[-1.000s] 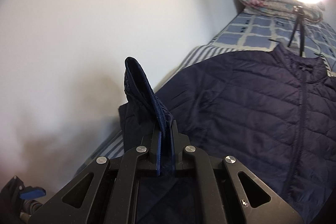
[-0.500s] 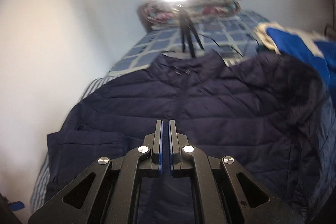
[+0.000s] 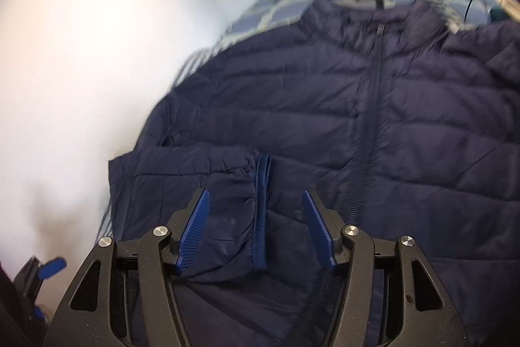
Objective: Fold large clothes
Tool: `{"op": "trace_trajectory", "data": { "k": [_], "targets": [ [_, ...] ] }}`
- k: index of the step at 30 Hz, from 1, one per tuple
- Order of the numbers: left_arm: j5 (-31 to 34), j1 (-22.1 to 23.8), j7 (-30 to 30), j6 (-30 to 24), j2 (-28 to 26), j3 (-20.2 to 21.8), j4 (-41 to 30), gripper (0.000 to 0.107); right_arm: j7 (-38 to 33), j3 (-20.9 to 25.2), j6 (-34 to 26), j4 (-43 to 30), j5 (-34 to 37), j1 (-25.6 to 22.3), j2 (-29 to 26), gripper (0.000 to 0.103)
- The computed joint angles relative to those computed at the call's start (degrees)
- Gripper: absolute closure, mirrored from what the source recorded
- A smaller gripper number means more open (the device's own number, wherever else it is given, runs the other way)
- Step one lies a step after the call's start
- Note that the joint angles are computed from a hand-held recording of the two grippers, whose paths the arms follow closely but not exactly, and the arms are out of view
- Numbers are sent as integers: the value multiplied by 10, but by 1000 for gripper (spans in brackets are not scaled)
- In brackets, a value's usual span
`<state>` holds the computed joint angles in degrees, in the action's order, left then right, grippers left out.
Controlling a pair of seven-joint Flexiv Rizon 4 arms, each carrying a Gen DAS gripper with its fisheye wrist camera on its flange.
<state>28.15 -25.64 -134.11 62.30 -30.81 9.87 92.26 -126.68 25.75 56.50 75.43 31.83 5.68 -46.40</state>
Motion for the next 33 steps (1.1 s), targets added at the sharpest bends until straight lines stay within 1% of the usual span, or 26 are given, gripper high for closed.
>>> {"op": "trace_trajectory", "data": {
  "k": [2, 3, 4, 6, 7, 8, 9, 10, 11, 13, 14, 15, 18, 20, 23, 26, 28, 31, 33],
  "targets": [
    [-2, 16, 6, 8, -9, 5, 0, 19, 26, -17, -6, -8, -15, 18, -9, 45],
    [-7, 24, 8, 12, -12, 6, 3, 21, 41, -23, -13, -14, -24, 26, -16, 45],
    [-18, 35, 9, 19, -13, 4, 11, 25, 49, -23, -22, -19, -29, 28, -21, 45],
    [-58, 72, 27, 50, -12, -13, 40, 27, 52, -18, -42, -27, -35, 29, -31, 44],
    [-72, 80, 33, 60, -12, -15, 49, 27, 48, -16, -44, -27, -37, 29, -33, 44],
    [-82, 85, 38, 67, -12, -13, 58, 27, 35, -12, -38, -23, -38, 30, -33, 49],
    [-87, 83, 37, 69, -12, -5, 63, 27, 24, -7, -36, -22, -36, 29, -33, 75],
    [-92, 83, 38, 74, -12, -1, 68, 27, 18, -3, -40, -23, -36, 27, -34, 87],
    [-96, 84, 41, 79, -12, 3, 71, 27, 19, -5, -43, -23, -37, 30, -33, 95],
    [-96, 75, 38, 84, -11, 17, 73, 27, 12, -6, -21, -13, -34, 33, -26, 97],
    [-91, 69, 35, 85, -10, 26, 71, 27, -3, -2, 3, -3, -29, 32, -19, 98],
    [-84, 61, 30, 86, -9, 35, 69, 27, -23, 10, 22, 5, -20, 24, -13, 98],
    [-67, 49, 20, 91, -9, 52, 62, 27, -57, 34, 48, 13, 9, -5, 2, 99],
    [-60, 45, 15, 89, -10, 57, 56, 27, -75, 42, 76, 15, 31, -22, 12, 99],
    [-56, 46, 20, 83, -18, 54, 44, 27, -83, 33, 148, 24, 46, -32, 23, 99],
    [-57, 48, 32, 75, -33, 47, 24, 27, -69, 17, 232, 38, 38, -35, 24, 99],
    [-58, 47, 38, 67, -46, 45, 3, 27, -48, 3, 254, 39, 22, -35, 18, 99],
    [-63, 46, 46, 60, -65, 42, -23, 27, 20, -66, 281, 42, -20, 3, 4, 99],
    [-67, 44, 54, 56, -75, 39, -36, 27, 51, -93, 300, 41, -37, 18, -8, 99]
  ]
}}
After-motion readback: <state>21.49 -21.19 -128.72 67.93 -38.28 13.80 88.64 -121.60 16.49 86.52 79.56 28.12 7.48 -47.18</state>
